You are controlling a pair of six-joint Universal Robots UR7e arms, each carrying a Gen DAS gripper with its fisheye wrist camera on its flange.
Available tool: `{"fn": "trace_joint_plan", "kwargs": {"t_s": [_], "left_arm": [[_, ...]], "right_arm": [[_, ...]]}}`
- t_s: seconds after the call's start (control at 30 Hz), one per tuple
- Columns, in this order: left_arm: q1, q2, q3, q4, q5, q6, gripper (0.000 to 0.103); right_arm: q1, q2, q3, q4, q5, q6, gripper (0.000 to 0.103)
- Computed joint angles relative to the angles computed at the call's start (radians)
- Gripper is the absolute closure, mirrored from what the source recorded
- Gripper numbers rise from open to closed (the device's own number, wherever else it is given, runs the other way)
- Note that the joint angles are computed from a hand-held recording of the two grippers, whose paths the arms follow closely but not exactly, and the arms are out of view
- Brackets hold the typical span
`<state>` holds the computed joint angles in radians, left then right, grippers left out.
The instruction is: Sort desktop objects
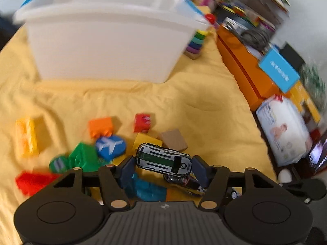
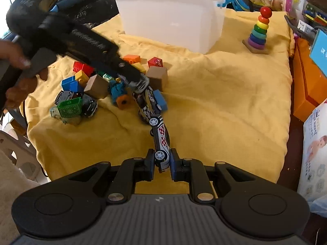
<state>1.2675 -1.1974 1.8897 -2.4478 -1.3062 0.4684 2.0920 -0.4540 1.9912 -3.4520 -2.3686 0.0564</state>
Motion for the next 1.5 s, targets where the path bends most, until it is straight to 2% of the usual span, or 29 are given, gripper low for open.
{"fn": "trace_joint_plan", "kwargs": {"t_s": [0.07, 0.1, 0.2, 0.23, 0.27, 0.4, 0.47, 0.5, 0.63, 0.7, 0.8, 0.87, 0.93, 0.97, 1.07, 1.13, 1.23, 1.27, 1.37, 1.4, 1.5], "left_arm": [[-0.008, -0.001, 0.006, -0.020, -0.001, 0.061, 0.043], [-0.008, -0.003, 0.010, -0.034, -0.016, 0.084, 0.054], [-0.013, -0.020, 0.013, -0.010, -0.041, 0.106, 0.062], [-0.012, -0.032, 0.016, 0.011, -0.053, 0.116, 0.088], [-0.011, -0.044, 0.016, 0.043, -0.056, 0.117, 0.103], [0.002, -0.102, 0.031, 0.168, -0.066, 0.090, 0.100], [0.014, -0.135, 0.040, 0.235, -0.074, 0.064, 0.095], [0.004, -0.155, 0.065, 0.216, -0.052, 0.101, 0.093], [-0.038, -0.177, 0.116, 0.120, -0.060, 0.384, 0.065], [-0.069, -0.154, 0.118, 0.083, -0.042, 0.465, 0.058], [-0.109, -0.099, 0.092, 0.085, -0.022, 0.584, 0.057], [-0.125, -0.060, 0.068, 0.105, -0.018, 0.677, 0.056], [-0.138, -0.017, 0.041, 0.141, 0.003, 0.767, 0.056], [-0.140, 0.003, 0.022, 0.173, 0.013, 0.801, 0.056], [-0.149, 0.059, -0.019, 0.238, 0.077, 0.845, 0.057], [-0.149, 0.090, -0.046, 0.286, 0.125, 0.845, 0.057], [-0.135, 0.104, -0.073, 0.338, 0.105, 0.803, 0.061], [-0.130, 0.096, -0.064, 0.323, 0.093, 0.791, 0.061], [-0.111, 0.052, -0.012, 0.245, 0.062, 0.708, 0.065], [-0.104, 0.038, -0.002, 0.229, 0.046, 0.656, 0.069], [-0.085, -0.039, 0.069, 0.138, -0.006, 0.507, 0.069]], "right_arm": [[0.001, 0.000, 0.003, -0.005, 0.005, -0.004, 0.086], [0.001, 0.000, 0.002, -0.002, 0.003, -0.005, 0.086], [0.007, 0.012, -0.009, 0.006, -0.036, -0.023, 0.086], [0.009, 0.014, -0.011, 0.006, -0.048, -0.028, 0.086], [0.010, 0.013, -0.010, 0.003, -0.053, -0.032, 0.086], [0.015, 0.015, -0.008, -0.026, -0.076, -0.066, 0.086], [0.014, 0.013, -0.006, -0.030, -0.087, -0.082, 0.086], [0.013, 0.010, -0.004, -0.025, -0.091, -0.084, 0.086], [0.017, 0.015, -0.011, 0.002, -0.146, -0.095, 0.086], [0.032, 0.030, -0.027, 0.016, -0.212, -0.139, 0.086], [0.052, 0.069, -0.056, 0.003, -0.318, -0.277, 0.086], [0.053, 0.091, -0.070, 0.029, -0.368, -0.328, 0.086], [0.049, 0.095, -0.068, 0.077, -0.366, -0.314, 0.085], [0.051, 0.093, -0.064, 0.086, -0.350, -0.307, 0.081], [0.057, 0.070, -0.034, 0.053, -0.253, -0.268, 0.070], [0.049, 0.044, -0.011, 0.044, -0.192, -0.207, 0.069], [0.040, 0.015, 0.018, 0.020, -0.154, -0.123, 0.069], [0.037, 0.007, 0.025, 0.008, -0.144, -0.102, 0.068], [0.025, -0.015, 0.037, -0.026, -0.110, -0.014, 0.056], [0.018, -0.018, 0.035, -0.034, -0.103, 0.008, 0.056], [0.003, -0.010, 0.008, 0.001, -0.107, 0.049, 0.056]]}}
